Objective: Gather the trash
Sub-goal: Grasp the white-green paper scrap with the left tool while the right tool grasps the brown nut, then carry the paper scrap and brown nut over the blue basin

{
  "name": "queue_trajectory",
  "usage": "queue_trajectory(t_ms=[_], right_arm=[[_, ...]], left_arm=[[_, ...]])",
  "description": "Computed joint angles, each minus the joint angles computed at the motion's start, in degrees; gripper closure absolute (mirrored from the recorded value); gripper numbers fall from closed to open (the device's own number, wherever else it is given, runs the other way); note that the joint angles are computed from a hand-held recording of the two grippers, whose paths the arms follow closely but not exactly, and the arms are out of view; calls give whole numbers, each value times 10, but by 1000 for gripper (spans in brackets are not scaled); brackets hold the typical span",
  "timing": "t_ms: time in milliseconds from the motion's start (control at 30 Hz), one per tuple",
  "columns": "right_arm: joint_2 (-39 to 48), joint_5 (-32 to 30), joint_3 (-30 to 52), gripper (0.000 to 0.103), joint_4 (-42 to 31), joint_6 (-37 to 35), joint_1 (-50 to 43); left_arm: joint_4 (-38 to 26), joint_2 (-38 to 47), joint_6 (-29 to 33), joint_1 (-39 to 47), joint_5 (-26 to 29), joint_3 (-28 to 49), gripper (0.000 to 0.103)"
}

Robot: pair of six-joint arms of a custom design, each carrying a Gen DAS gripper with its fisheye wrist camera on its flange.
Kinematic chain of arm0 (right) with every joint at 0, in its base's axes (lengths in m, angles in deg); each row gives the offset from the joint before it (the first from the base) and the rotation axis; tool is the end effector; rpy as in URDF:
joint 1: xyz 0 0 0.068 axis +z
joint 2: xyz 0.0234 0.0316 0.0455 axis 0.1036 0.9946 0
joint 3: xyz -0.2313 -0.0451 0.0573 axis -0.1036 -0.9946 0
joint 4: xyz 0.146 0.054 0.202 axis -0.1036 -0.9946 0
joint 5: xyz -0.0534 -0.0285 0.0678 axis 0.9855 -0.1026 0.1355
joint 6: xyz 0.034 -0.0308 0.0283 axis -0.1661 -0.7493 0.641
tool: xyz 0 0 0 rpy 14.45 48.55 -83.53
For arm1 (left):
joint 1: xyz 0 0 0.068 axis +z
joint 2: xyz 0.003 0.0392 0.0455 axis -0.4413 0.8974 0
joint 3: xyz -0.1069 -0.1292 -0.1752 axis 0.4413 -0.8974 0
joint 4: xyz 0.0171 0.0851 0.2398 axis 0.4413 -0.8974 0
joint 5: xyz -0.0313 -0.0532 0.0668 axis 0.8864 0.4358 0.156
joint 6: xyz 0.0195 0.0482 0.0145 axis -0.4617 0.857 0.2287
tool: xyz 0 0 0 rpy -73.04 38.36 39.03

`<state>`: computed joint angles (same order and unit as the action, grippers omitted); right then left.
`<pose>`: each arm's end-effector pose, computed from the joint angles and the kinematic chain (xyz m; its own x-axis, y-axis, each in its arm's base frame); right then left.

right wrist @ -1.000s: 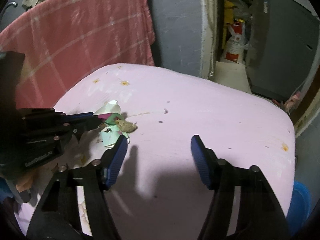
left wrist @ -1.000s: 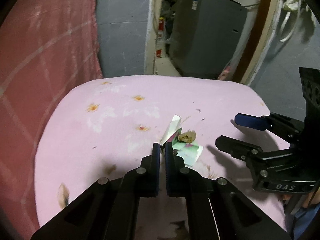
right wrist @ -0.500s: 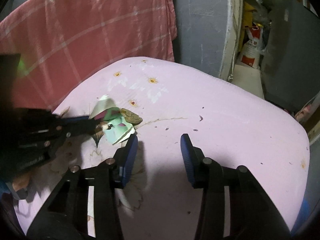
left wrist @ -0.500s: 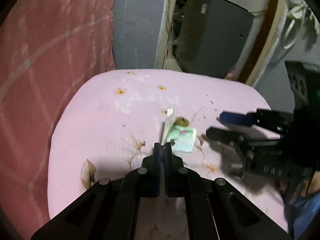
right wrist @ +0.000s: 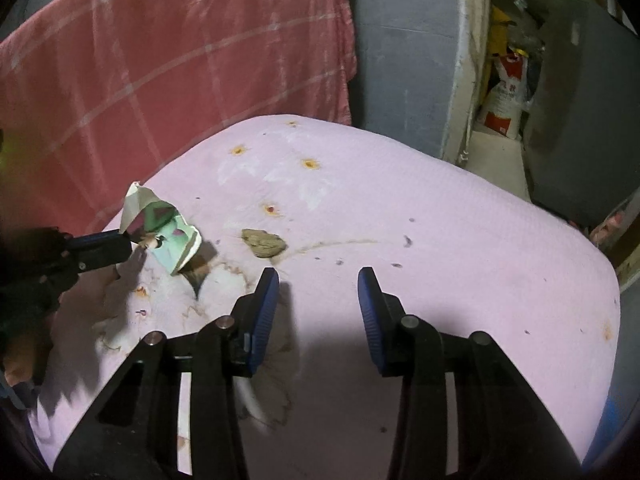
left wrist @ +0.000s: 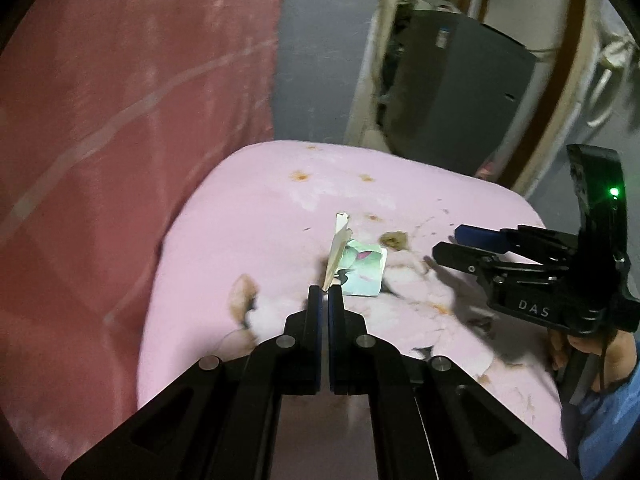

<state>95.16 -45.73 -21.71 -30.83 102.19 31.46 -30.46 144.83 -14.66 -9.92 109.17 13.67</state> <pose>0.2582 0.1205 0.0332 -0.7659 -0.0896 -0.6367 -0.2049 0.9726 0.1096 0.2335 0.0481 0.0547 -0.7047 0.2874 -0.6487 0.4799 0.8665 -0.1374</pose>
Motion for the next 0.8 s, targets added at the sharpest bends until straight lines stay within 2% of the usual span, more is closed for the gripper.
queue_trajectory(t_ms=[167,367,433,467,500,633,800], right_arm=[[27,-50,41,64,-12,20,-4],[73,-24,117,64,-69,25,16],[80,-26,130,69,-76,26,16],[86,-22,135,75,-80,24,19],[90,-17,138,75,-80,24,24],[75,-5,109,76,-55,31,30],[5,48,4,76,22,44,56]], left_arm=[[11,-13,-13,27,-5,-15,102],[3,10,-5,50,7,0,102],[6,15,-8,52,9,0,102],[6,23,-9,52,11,7,102],[5,29,-11,52,13,13,102],[9,37,-2,56,22,14,102],[17,31,16,72,54,-6,102]])
